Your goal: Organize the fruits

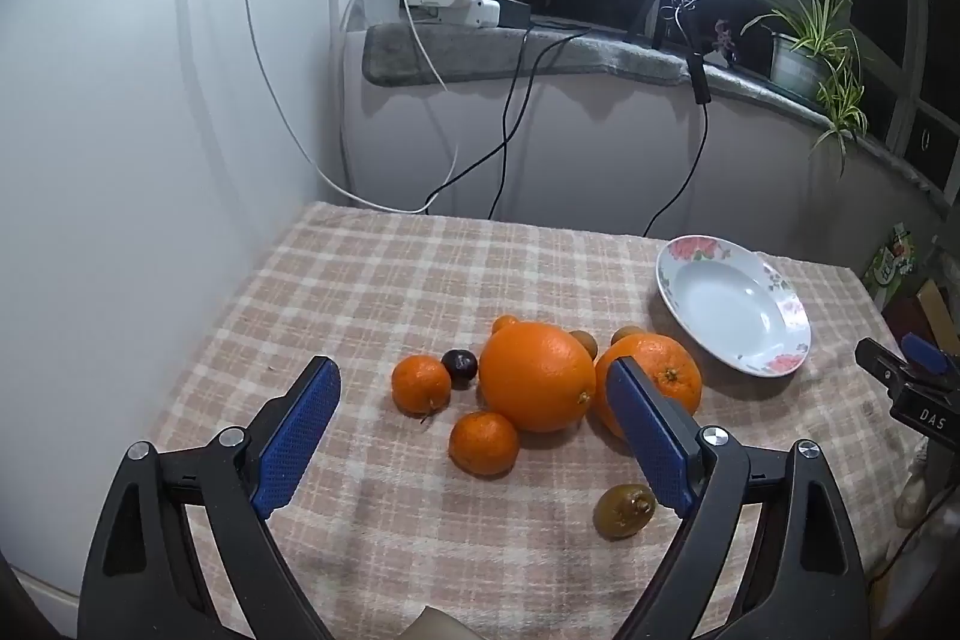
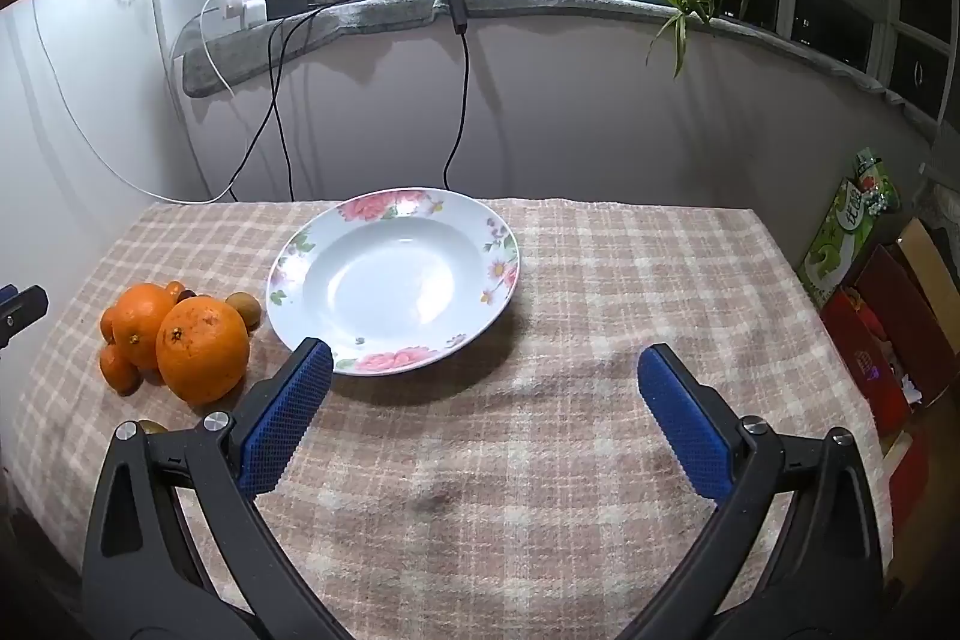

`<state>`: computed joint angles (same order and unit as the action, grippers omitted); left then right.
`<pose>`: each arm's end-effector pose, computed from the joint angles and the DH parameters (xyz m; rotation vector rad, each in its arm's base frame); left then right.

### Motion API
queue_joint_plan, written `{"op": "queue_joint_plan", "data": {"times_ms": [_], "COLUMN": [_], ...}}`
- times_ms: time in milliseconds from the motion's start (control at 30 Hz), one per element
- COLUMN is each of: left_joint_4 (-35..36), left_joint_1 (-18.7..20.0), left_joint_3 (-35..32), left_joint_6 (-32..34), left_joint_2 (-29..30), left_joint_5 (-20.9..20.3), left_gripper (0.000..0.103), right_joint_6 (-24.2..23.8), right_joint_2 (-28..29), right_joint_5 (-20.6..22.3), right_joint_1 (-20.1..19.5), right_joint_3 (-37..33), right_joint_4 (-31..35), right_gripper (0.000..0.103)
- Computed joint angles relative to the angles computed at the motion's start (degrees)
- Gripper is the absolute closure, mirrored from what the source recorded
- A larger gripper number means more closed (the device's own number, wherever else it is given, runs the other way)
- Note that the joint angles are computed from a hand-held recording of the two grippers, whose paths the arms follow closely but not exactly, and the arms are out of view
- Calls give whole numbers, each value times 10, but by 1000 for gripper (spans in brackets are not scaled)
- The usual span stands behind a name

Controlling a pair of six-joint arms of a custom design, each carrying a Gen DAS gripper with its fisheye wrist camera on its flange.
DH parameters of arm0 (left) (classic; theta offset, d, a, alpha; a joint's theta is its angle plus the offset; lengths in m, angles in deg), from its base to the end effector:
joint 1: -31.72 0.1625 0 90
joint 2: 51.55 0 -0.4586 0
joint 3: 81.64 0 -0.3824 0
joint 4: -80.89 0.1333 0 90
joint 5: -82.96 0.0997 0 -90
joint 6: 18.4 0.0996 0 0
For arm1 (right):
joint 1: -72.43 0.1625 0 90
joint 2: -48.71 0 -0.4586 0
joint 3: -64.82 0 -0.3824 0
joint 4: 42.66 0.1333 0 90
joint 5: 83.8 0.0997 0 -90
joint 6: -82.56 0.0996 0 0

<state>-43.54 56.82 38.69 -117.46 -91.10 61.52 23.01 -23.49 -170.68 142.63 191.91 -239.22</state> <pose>-0.3183 -0.3987 -0.0202 -0.0285 2.0070 -1.1855 -0.0388 -0.5174 0.3029 0.8591 -2.2819 0.9509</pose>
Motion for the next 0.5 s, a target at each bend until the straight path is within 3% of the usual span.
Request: {"op": "queue_joint_plan", "data": {"times_ms": [500], "left_joint_4": [-23], "left_joint_1": [0], "left_joint_3": [3], "left_joint_6": [19], "left_joint_2": [3], "left_joint_5": [10], "left_gripper": [12], "right_joint_6": [7], "right_joint_2": [-2], "right_joint_5": [0], "right_joint_1": [2], "right_joint_3": [-3], "right_joint_4": [14], "right_gripper": [0]}}
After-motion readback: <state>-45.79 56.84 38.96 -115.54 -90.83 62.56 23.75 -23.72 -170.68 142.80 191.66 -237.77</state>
